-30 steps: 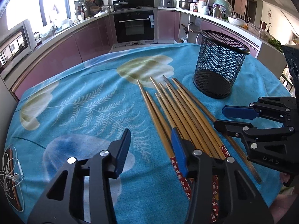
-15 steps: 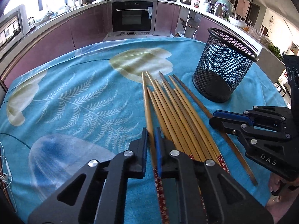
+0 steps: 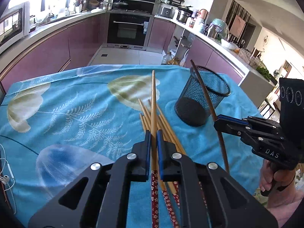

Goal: Organize utensils
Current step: 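Lift both chopsticks upright and drop them into the black mesh cup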

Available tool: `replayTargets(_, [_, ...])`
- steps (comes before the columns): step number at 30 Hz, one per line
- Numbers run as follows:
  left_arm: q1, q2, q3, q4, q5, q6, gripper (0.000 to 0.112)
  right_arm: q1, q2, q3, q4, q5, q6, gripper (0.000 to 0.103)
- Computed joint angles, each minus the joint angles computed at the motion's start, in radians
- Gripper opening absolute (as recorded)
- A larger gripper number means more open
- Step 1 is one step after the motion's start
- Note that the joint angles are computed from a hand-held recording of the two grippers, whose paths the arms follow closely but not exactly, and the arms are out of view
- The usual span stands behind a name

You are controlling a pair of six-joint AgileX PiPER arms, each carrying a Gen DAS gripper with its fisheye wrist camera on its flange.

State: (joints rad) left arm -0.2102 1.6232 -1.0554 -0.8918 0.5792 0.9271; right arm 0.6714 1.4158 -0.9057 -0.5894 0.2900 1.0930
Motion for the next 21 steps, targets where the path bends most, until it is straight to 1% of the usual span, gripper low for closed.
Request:
replayTargets(2, [0.02,-0.032,-0.005,-0.053,0.049,0.043,0.007,-0.005,-0.043,0.015,-0.035,-0.011,0.027,0.006])
replayTargets(6, [0.052,-0.082,-0.033,-0.135,0.149,0.096,0.007,0.001,-0.112,0.025,-0.19,0.006,0.155,0.006])
replayTargets(9, [0.07,-0.103,-0.06,-0.202,0.215,0.128,0.007,-0.001,-0.152,0.014,-0.232,0.03,0.168,0.006])
replayTargets(10, [0.068,-0.11,-0.068,-0.216,0.217,0.128,0.007,0.0,-0.16,0.004,-0.246,0.04,0.171,0.006])
replayTargets(12, [0.048,-0.125,-0.077,-0.239,0.194,0.133,0.007,-0.003,-0.178,-0.009,-0.265,0.052,0.169,0.006])
replayTargets(14, [0.027,-0.126,-0.089,-0.283,0.176,0.154,0.007,-0.02,-0.194,-0.027,-0.223,0.057,0.11,0.006])
replayTargets(16, [0.0,-0.122,-0.111,-0.294,0.156,0.144,0.007,-0.026,-0.205,-0.05,-0.215,0.078,0.075,0.006])
replayTargets(18, [-0.034,-0.111,-0.135,-0.304,0.117,0.137,0.007,-0.024,-0.21,-0.078,-0.215,0.113,0.057,0.006])
replayTargets(21, [-0.072,-0.08,-0.184,-0.326,0.073,0.123,0.007,-0.051,-0.213,-0.102,-0.2,0.122,0.018,0.006])
